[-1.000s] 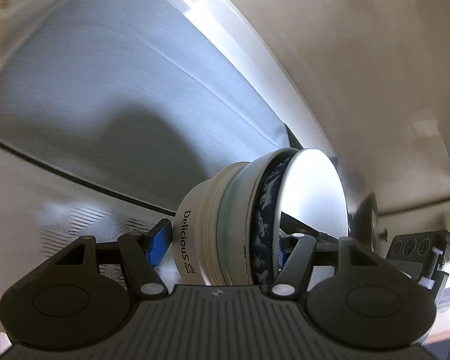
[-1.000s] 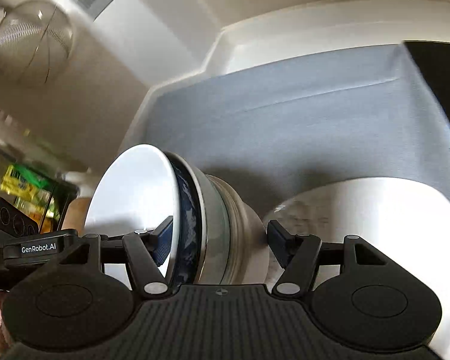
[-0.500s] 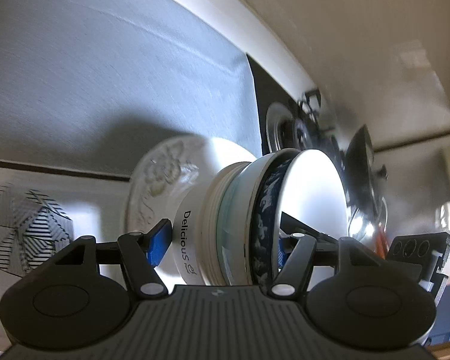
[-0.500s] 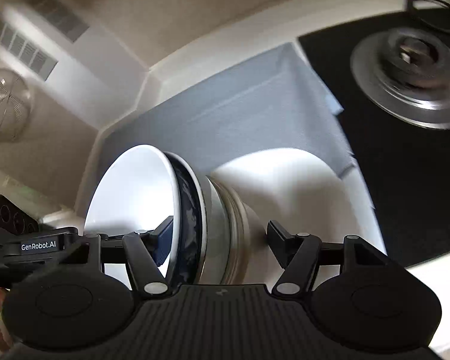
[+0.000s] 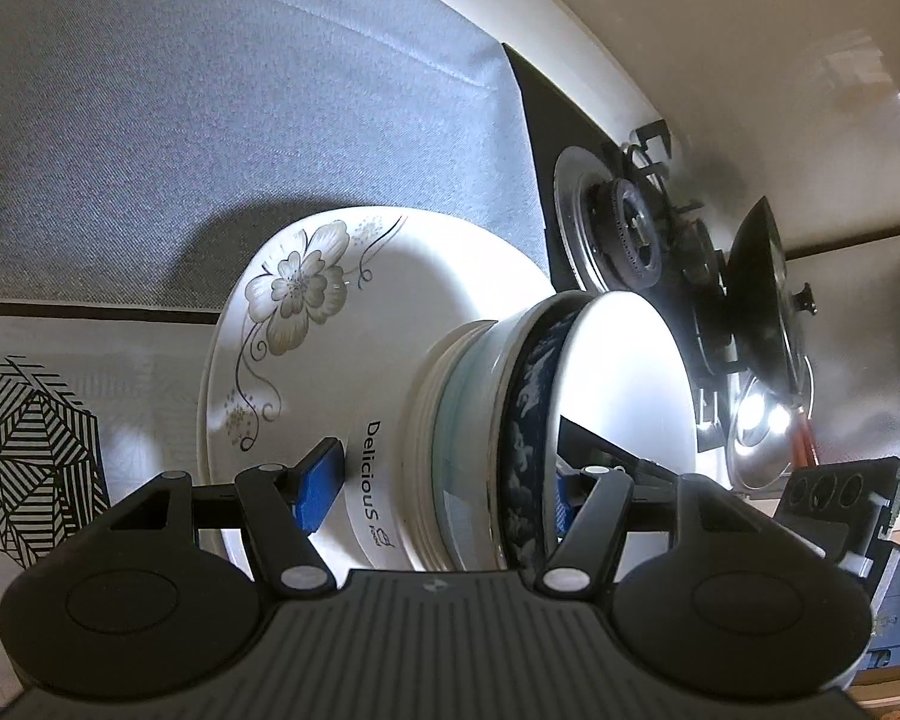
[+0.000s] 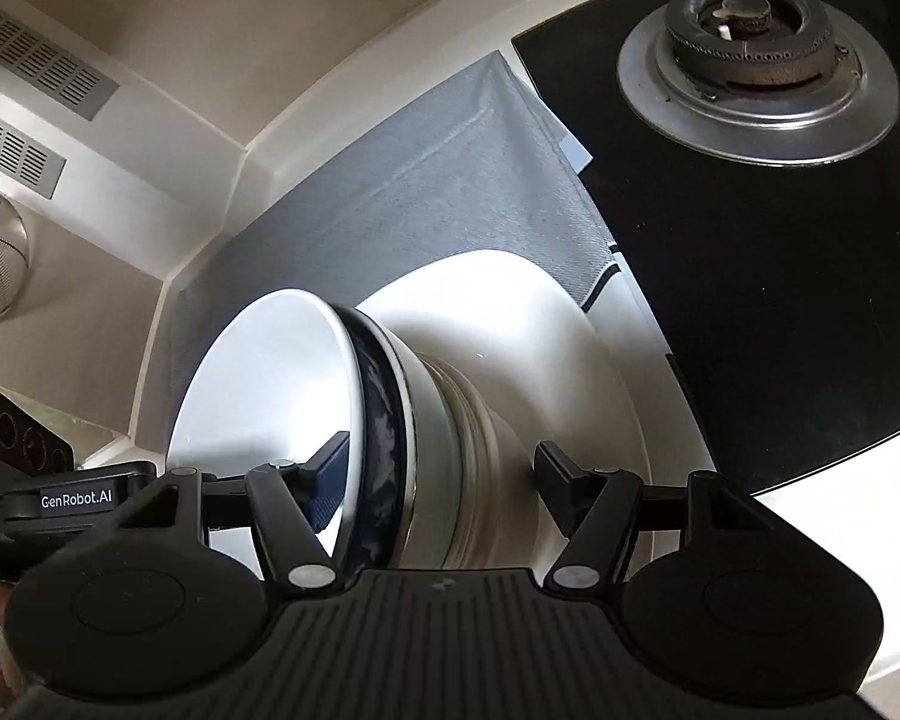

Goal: Organize plates and bowls
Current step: 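Lower the bowl stack onto the flower-patterned plate with both grippers, then open both grippers and pull back from the bowl stack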

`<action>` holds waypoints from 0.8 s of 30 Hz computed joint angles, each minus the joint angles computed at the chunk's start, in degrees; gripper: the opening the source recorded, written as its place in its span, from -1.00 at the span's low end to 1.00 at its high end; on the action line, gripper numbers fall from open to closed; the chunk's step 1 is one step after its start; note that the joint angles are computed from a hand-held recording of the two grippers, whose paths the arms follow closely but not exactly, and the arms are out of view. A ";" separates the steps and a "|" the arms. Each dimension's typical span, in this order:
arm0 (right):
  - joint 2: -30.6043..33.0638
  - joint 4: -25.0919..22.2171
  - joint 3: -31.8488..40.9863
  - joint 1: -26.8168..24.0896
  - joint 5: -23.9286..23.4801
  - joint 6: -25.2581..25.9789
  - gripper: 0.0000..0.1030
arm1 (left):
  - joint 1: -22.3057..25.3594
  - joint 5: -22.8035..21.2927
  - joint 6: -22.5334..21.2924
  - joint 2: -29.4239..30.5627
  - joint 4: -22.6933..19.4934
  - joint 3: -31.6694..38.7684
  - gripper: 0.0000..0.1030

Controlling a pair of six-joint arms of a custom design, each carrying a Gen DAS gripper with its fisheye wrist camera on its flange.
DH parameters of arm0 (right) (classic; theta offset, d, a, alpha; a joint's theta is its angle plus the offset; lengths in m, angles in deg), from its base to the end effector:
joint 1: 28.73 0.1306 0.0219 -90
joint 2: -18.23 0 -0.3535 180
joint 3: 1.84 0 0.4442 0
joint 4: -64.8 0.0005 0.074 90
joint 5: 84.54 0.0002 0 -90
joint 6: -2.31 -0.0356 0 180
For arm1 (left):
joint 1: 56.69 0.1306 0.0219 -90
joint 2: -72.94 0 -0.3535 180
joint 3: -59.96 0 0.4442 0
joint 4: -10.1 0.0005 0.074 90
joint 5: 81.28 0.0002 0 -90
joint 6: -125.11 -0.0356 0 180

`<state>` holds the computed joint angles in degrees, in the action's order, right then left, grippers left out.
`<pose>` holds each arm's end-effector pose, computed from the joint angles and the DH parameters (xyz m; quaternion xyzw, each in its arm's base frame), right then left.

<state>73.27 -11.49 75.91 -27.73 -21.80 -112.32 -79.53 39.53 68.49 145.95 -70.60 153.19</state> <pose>0.2913 0.0209 0.5067 0.1169 0.9187 0.2856 0.2465 0.3492 -0.1674 0.5311 -0.0182 0.9345 -0.3423 0.0956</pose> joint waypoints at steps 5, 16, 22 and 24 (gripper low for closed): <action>0.27 0.82 -0.25 0.08 0.39 1.55 0.30 | -0.91 -1.50 0.52 0.19 0.85 0.14 0.35; 0.44 2.95 -1.36 -0.73 -2.60 2.82 0.20 | -1.34 -5.28 0.72 0.32 -0.44 0.61 0.40; 0.93 3.31 -0.93 -0.86 -3.75 3.04 0.31 | -3.25 -10.38 -3.31 0.29 -0.81 3.33 0.89; 0.86 3.33 -0.51 -1.12 -3.80 3.56 0.47 | -3.73 -11.78 -4.50 0.28 -1.47 4.15 1.00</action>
<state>74.13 -8.16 75.40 -28.85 -25.60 -108.76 -83.26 27.75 63.98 146.22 -72.07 157.34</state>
